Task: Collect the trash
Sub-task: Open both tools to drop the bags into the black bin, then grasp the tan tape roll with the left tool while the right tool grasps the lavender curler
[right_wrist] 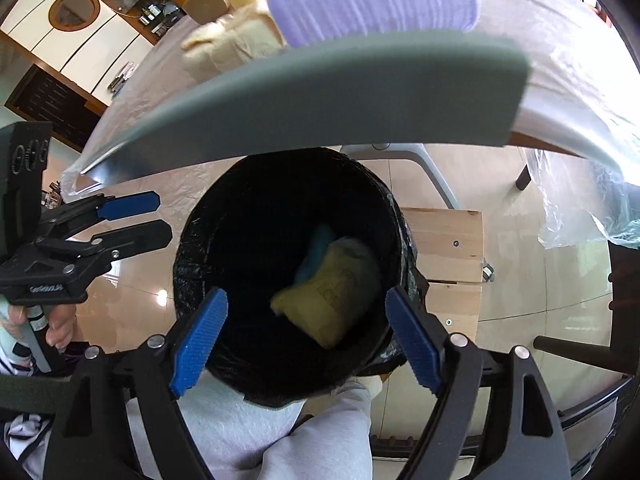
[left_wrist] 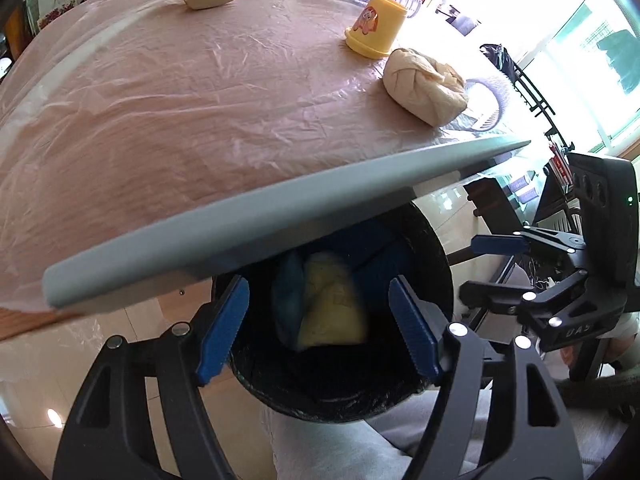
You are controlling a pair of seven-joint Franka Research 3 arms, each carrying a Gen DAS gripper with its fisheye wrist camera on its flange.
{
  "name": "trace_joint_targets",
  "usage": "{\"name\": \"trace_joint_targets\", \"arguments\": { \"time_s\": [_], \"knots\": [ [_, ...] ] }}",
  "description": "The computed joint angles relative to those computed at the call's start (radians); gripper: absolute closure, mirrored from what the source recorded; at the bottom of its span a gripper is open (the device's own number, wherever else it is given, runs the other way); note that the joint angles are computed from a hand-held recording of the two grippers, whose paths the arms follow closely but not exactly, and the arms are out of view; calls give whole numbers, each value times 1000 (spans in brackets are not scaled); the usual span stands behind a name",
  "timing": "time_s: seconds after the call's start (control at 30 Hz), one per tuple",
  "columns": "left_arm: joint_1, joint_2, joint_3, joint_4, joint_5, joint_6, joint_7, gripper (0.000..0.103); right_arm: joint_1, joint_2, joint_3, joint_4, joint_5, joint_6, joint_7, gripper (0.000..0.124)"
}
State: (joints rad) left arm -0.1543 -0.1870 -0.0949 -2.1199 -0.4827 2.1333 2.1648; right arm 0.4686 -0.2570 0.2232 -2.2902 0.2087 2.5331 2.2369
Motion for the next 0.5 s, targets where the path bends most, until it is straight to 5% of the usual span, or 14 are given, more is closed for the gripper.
{"name": "trace_joint_targets", "arguments": {
  "time_s": [0.2, 0.27, 0.33, 0.4, 0.5],
  "knots": [
    [7, -76, 45, 0, -76, -74, 56, 30, -35, -125, 39, 17, -135, -76, 12, 42],
    [7, -98, 64, 21, -118, -74, 90, 21, -87, -153, 82, 60, -250, -99, 57, 35],
    [10, -118, 61, 21, -140, 27, 107, 6, -166, -171, 142, 104, -422, -108, 131, 25],
    [2, -133, 50, 1, -157, 190, 116, 2, -298, -174, 246, 169, -686, -130, 273, 25],
    [-9, -66, 32, 57, -101, 332, 74, 2, -415, -52, 351, 344, -902, -362, 418, 25]
  ]
}}
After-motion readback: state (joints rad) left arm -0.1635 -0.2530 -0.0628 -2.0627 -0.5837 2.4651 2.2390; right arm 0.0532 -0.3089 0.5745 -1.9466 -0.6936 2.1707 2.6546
